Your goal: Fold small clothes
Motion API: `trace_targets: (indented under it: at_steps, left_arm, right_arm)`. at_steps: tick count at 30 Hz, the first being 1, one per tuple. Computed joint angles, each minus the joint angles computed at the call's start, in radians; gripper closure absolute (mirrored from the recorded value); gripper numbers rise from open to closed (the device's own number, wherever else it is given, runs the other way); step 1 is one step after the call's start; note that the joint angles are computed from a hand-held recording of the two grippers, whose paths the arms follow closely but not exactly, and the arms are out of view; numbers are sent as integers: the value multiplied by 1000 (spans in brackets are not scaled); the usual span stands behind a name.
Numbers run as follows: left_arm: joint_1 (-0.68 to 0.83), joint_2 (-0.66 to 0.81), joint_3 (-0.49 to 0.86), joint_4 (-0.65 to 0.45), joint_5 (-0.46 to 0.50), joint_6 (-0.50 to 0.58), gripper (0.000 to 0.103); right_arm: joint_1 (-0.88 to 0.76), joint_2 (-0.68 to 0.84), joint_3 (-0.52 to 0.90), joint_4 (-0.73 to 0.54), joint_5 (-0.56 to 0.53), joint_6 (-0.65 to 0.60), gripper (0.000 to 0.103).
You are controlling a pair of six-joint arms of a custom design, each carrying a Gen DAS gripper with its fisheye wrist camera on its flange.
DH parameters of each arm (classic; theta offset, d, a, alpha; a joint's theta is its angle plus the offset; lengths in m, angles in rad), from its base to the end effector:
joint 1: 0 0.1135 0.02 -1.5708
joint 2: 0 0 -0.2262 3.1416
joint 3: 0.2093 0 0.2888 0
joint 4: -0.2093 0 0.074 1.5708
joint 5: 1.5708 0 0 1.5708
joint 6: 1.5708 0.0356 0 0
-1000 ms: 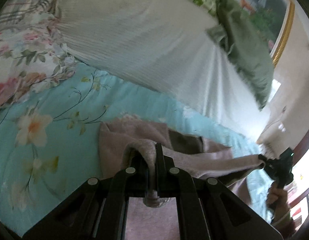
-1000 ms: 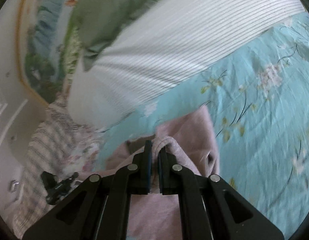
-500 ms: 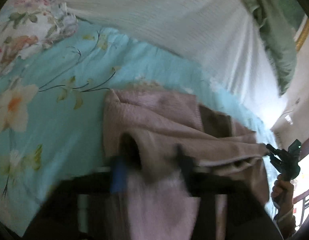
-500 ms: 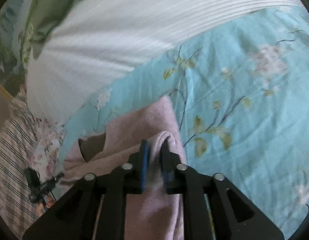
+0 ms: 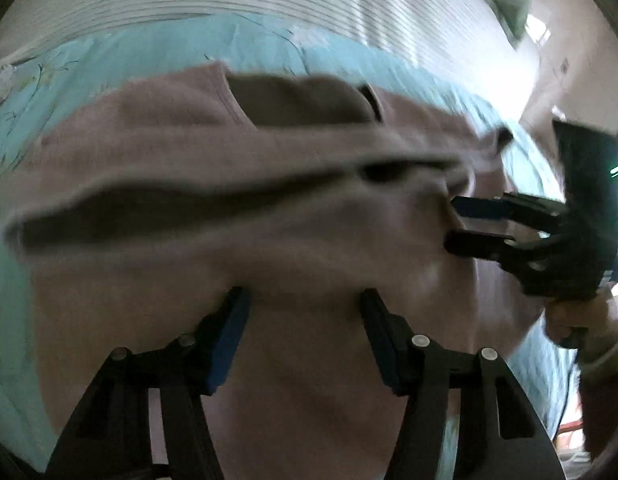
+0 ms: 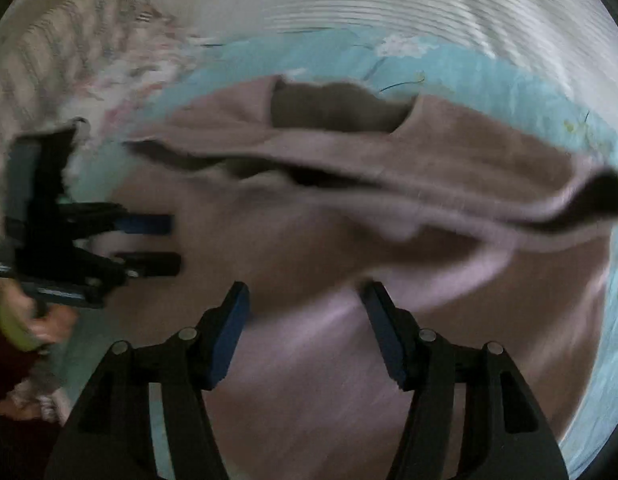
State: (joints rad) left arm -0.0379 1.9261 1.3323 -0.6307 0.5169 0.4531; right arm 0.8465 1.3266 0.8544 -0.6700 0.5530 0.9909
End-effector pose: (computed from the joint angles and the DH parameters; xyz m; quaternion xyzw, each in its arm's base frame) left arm 0.4011 -0.0328 0.1185 0.2742 0.9131 -0.2120 0.2149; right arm 0.2045 0.2030 0.1631 0.1257 0.9334 0.0007 0.3362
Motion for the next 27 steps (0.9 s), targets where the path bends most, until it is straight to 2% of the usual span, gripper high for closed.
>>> trace_targets:
  at_steps: [2,4,6,9,11,13,16,18,19,22,26,27]
  left_arm:
    - [1,59,93,37,-71,-55,53]
    - [39,151,230,32,-73,-123,54]
    - [78,209,316,45,-98,-210,52]
    - [171,272,399,41,-22,-328,50]
    - [223,240,345,62,37,-367,50]
    - [269,155,215,92,102,-347,50]
    - [320,-36,-41,116,193,-280,50]
    - [368,-157,-184,65,272,-192,49]
    - [397,-227,-266,34,315,-145,45]
    - [471,-375,-428,-75,405,-5,39]
    - [558,-451,-539,-217,449,158,35]
    - [550,-462,-552,-213,448,138,35]
  right_arm:
    - [-83,-89,-56,-31,51,41,41]
    - [-160,-291,-183,-36,101,111,43]
    - [-169,-446,-272,-63,178,194,43]
    - [-90,-627,-341,-225,346,420,41]
    - [-21,-694,-371,-271,386,501,41]
    - [59,-665,-364,-298,411,570,41]
    - [191,-543,-334,-284,434,678,41]
    - [271,-446,-308,-252,439,741,41]
    - [287,-389,-291,-213,438,741,41]
    - [409,-165,-190,-181,466,856,41]
    - [523,38,-79,-157,510,985,41]
    - [552,79,-53,-181,518,1040,41]
